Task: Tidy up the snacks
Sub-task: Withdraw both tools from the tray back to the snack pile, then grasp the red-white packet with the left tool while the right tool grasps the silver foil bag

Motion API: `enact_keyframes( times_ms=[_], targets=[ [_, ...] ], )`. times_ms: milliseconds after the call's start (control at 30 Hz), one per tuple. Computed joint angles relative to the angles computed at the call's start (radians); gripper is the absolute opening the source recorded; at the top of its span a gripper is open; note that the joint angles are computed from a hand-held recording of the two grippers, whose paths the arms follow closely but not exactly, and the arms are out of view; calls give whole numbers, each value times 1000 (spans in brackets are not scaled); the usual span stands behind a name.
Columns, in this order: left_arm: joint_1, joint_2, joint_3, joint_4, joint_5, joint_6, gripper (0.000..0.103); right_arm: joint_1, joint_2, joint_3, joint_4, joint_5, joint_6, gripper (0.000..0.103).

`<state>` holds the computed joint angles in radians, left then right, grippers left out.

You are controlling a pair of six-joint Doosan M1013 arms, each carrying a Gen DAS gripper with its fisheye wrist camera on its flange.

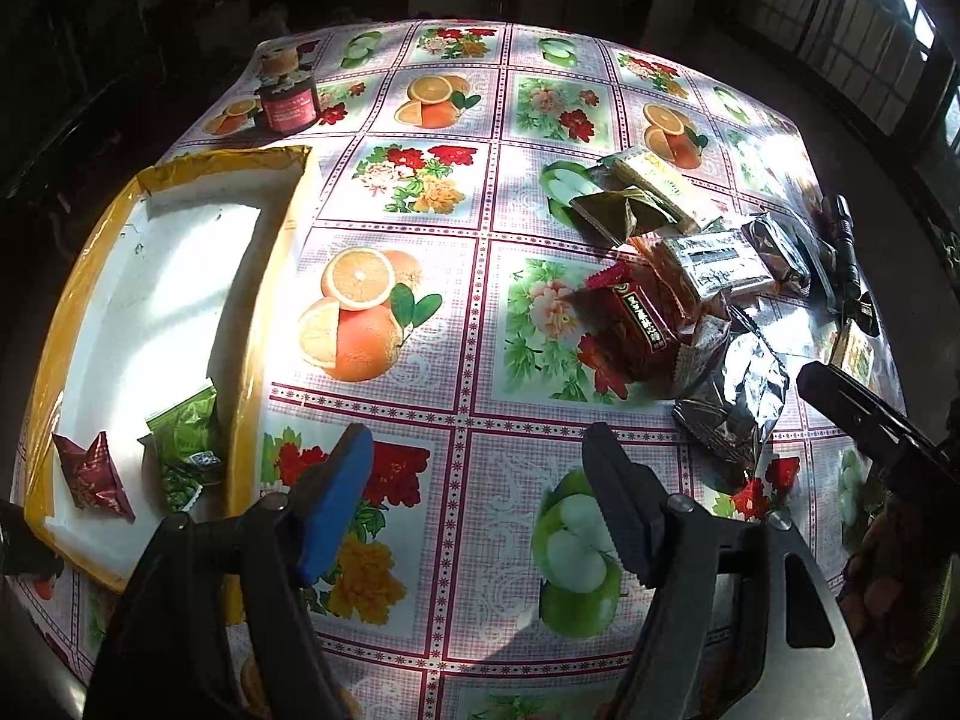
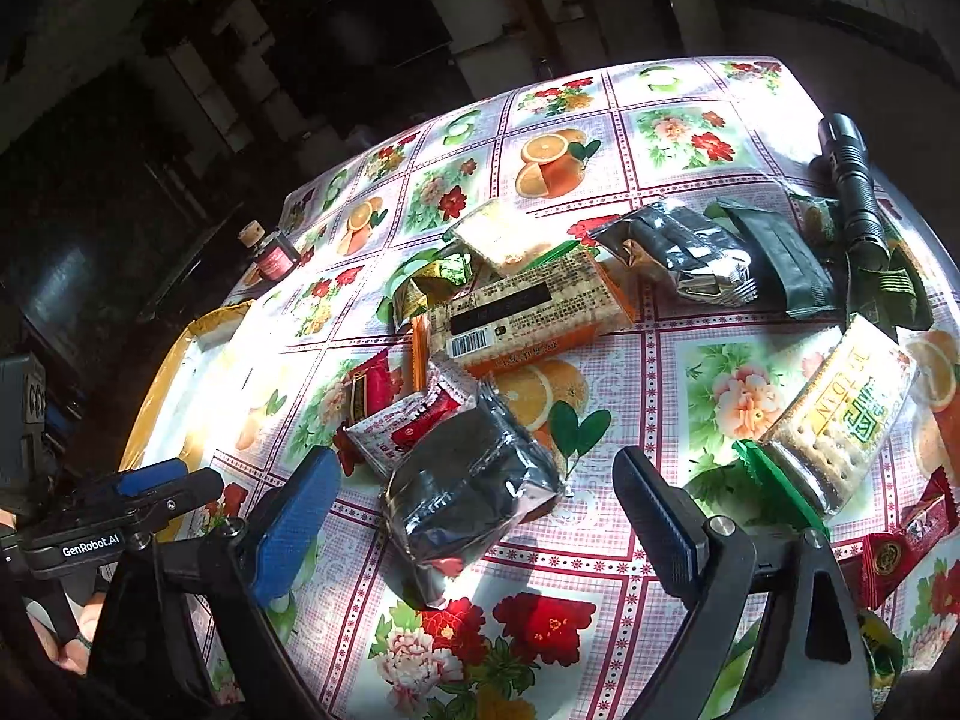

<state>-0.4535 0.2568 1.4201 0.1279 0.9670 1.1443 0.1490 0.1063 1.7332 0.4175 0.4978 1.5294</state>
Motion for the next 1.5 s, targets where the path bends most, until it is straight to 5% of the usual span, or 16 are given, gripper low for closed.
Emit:
enact_keyframes(
  times_ms=[167,367,500,700,933,1067,1133,1267,1500],
  targets=[
    [2,19,-15,0,13,7,73,-2,-7,8,-117,18,134,86],
    [2,38,-29,-18,27,21,73,54,37,-29,-61,61,-45,74],
    [-3,56,-49,-21,34,84,73,122,80,-78,-355,93,71,80],
    [-30,113,-122,-13,51,234,73,136,67,-76,-644,151,246,76],
    [-65,167,-178,-18,73,373,74,63,-23,6,-463,102,284,80],
    [-71,183,-183,-7,61,367,74,30,-48,44,-217,97,210,80],
    [-69,185,-187,-19,57,372,71,22,-42,50,-93,113,137,80],
    [-59,177,-181,-61,55,366,23,43,-10,27,-125,103,186,80],
    [-21,125,-111,-136,42,309,21,98,62,-60,-558,125,561,80]
  ],
)
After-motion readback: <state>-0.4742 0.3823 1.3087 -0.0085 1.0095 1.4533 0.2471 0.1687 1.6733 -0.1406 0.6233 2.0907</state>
